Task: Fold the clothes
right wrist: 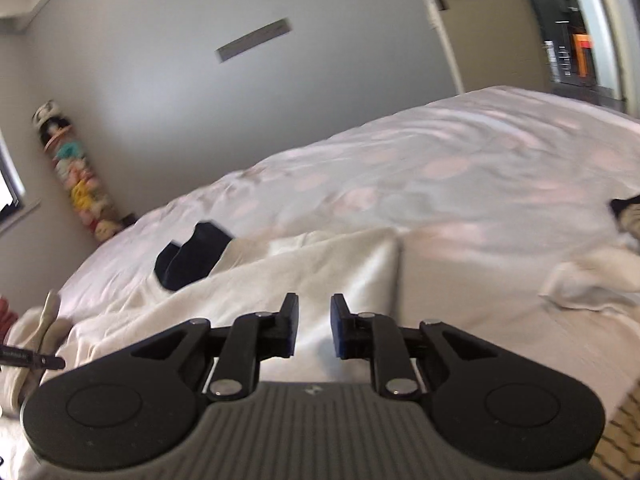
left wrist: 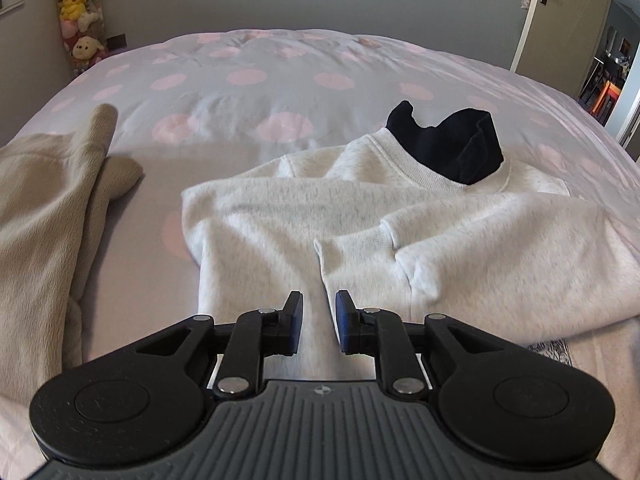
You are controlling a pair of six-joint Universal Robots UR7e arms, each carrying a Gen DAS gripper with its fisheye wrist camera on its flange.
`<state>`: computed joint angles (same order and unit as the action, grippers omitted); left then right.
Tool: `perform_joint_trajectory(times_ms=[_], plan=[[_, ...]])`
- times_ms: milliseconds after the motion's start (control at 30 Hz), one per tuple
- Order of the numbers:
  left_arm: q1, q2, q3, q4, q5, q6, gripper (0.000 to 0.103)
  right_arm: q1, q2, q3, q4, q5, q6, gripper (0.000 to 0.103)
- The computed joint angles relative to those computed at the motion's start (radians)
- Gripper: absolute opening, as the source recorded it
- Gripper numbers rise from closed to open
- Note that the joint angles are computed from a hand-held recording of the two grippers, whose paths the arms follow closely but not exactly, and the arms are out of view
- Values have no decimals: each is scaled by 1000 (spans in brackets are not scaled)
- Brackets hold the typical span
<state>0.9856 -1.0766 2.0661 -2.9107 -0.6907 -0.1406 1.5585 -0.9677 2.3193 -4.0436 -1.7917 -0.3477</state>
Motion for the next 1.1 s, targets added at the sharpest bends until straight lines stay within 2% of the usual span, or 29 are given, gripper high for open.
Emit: perform_joint_trajectory(times_ms=[67, 100, 133, 200, 267, 433, 567, 667, 700, 733, 800, 867, 933, 967, 1000, 1100], plan=[[-6, -15, 26, 0, 5, -6, 15, -1, 26, -30, 33, -64, 7, 15], [-9, -20, 38, -3, 12, -6, 15, -6, 37, -43, 44, -101, 11, 4], [-11, -26, 53, -4, 24, -10, 15, -16, 41, -50, 58, -124, 17, 0], [-13, -41, 80, 8, 47, -33, 15, -46, 38, -52, 87, -109, 30, 0], [-11, -67, 107, 35, 58, -80, 15, -58, 49, -60, 78, -105, 19, 0], [-19, -166, 186, 121, 95, -198, 15, -76, 53, -51, 43, -79, 63, 0], [-24, -256, 251, 201, 111, -278, 15, -53, 35, -33, 33, -125, 54, 0], [-32, -316, 305, 230, 126, -323, 18, -25, 31, -24, -4, -203, 33, 0], [-34, -339, 320, 250, 124, -348, 18, -20, 30, -18, -26, -230, 29, 6], [-36, -363, 330, 277, 114, -378, 19, -15, 29, -12, -47, -254, 24, 6], [-39, -411, 342, 332, 86, -432, 20, -37, -8, 39, -60, -200, 67, 7], [-54, -457, 355, 366, 59, -453, 26, -28, -30, 68, -55, -208, 87, 9], [-75, -495, 363, 395, 33, -450, 44, -8, -43, 88, -46, -222, 92, 15], [-88, -511, 368, 413, 23, -443, 47, 5, -50, 98, -34, -230, 98, 24], [-101, -527, 373, 432, 13, -437, 47, 20, -62, 114, -13, -237, 108, 31], [-142, -579, 388, 519, -17, -444, 47, 75, -112, 171, 84, -269, 131, 34]])
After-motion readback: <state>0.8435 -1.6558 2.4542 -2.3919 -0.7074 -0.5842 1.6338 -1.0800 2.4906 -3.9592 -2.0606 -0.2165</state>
